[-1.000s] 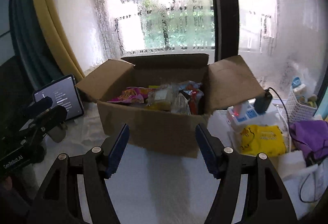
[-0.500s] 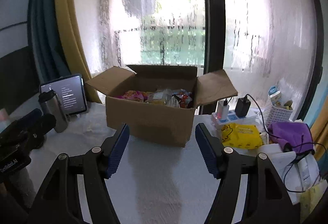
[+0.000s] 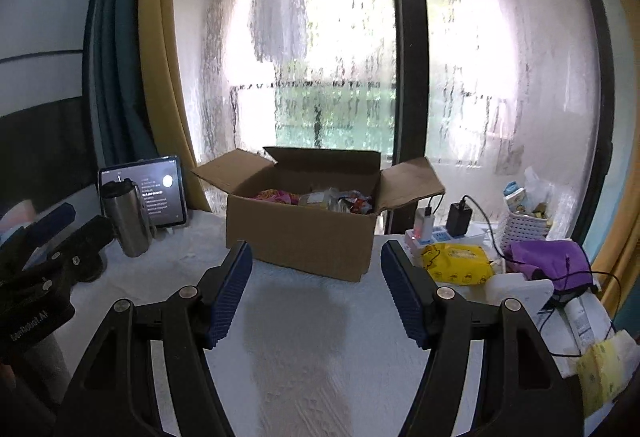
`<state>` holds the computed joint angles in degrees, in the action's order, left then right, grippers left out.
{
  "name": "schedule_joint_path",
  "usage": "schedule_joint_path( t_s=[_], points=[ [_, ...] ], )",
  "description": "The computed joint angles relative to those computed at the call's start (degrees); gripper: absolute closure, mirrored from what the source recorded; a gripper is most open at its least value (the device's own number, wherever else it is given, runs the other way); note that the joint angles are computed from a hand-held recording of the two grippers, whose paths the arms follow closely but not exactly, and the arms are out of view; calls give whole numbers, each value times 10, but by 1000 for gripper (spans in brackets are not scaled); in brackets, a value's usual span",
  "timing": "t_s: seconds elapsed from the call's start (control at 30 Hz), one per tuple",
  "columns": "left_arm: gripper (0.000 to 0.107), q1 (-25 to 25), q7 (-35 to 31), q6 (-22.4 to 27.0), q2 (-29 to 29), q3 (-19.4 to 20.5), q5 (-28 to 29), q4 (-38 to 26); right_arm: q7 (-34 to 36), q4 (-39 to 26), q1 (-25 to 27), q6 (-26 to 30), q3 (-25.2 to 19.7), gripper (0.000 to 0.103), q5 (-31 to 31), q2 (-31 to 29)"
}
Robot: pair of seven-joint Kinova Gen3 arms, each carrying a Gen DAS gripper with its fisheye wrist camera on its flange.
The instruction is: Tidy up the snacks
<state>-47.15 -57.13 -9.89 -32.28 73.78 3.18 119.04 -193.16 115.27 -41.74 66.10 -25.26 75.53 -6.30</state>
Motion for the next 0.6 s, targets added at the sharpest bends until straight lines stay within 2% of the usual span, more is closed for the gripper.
schedule_joint_path(
  t_s=[0.1,0.33,0.6],
  points=[
    [25,6,15,-23,-18,0,13,22,-33,18,-15,47,-23,33,13,3],
    [25,31,33,-63,-53,-16,8,55,-62,39,-66,134,-46,33,22,15],
    [25,94,26,-64,-55,-67,0,75,-96,55,-115,199,-58,28,13,17]
  ],
)
